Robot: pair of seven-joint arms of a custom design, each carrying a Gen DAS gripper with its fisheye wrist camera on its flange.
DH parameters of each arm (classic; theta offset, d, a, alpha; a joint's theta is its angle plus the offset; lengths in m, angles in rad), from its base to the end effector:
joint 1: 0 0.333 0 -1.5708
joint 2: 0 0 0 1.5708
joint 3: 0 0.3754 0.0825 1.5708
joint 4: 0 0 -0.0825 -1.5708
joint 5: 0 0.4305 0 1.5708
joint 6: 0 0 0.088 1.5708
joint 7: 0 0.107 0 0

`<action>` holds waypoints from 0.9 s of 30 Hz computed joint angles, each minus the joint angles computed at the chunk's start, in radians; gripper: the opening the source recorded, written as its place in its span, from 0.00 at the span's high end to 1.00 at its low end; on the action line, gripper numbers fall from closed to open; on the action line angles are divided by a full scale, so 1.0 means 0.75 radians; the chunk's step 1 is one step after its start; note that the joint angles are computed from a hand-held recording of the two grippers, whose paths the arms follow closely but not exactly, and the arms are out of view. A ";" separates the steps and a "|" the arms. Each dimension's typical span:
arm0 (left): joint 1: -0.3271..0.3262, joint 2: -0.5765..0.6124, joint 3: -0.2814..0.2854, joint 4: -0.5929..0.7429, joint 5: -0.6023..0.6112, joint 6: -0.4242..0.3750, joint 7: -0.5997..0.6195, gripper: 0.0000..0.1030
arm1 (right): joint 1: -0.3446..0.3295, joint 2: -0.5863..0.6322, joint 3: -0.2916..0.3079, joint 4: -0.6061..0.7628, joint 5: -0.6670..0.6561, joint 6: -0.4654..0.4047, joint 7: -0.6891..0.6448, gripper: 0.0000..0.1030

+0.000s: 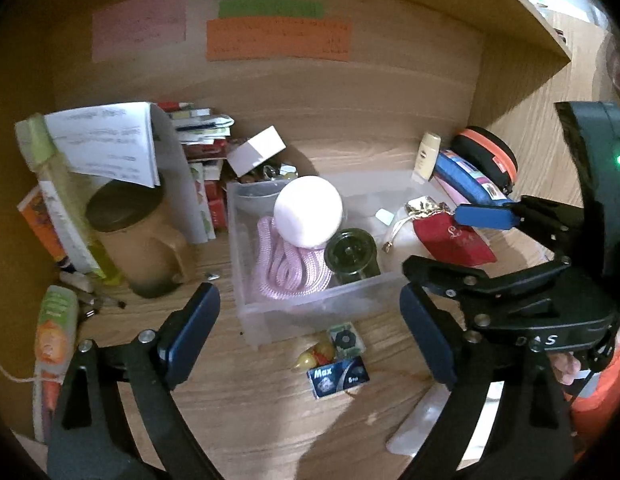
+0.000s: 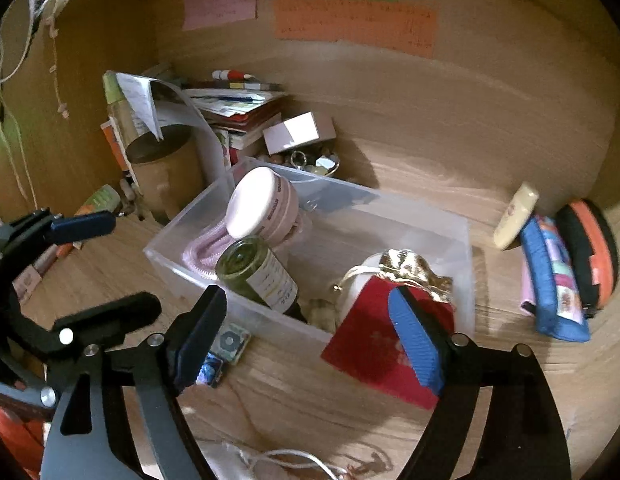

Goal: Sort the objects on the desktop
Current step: 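Withdraw both tools from the box, then grasp the white drawstring bag with the right tool while the left tool moves toward the blue Max box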

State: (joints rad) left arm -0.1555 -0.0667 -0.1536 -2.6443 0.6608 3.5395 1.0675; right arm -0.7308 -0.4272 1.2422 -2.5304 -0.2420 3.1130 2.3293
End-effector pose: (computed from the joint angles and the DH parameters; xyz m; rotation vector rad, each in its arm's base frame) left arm 0.4281 -0.2161 0.3894 -1.2394 2.2034 -1.1048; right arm 0.4313 0.2926 0.4209 -1.8373 1.6322 -0.7531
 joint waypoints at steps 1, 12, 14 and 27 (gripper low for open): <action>0.005 -0.013 -0.016 -0.021 -0.056 0.001 0.043 0.09 | 0.032 -0.029 -0.020 -0.015 0.008 -0.003 0.008 0.21; -0.008 -0.049 0.014 -0.109 -0.061 -0.031 -0.016 0.07 | 0.359 -0.149 -0.231 -0.201 0.075 -0.007 0.128 0.05; -0.007 -0.048 0.008 -0.123 -0.084 -0.038 -0.005 0.07 | 0.398 -0.160 -0.242 -0.232 0.082 -0.019 0.161 0.05; -0.002 -0.006 0.068 -0.168 0.083 -0.055 -0.205 0.07 | 0.677 0.030 -0.418 -0.390 0.131 0.110 0.262 0.05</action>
State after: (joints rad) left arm -0.1573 -0.0713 -0.1023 -2.7707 0.7233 3.4986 0.9134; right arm -0.2228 -0.4048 0.9288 -2.8227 -0.1439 3.1958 2.5257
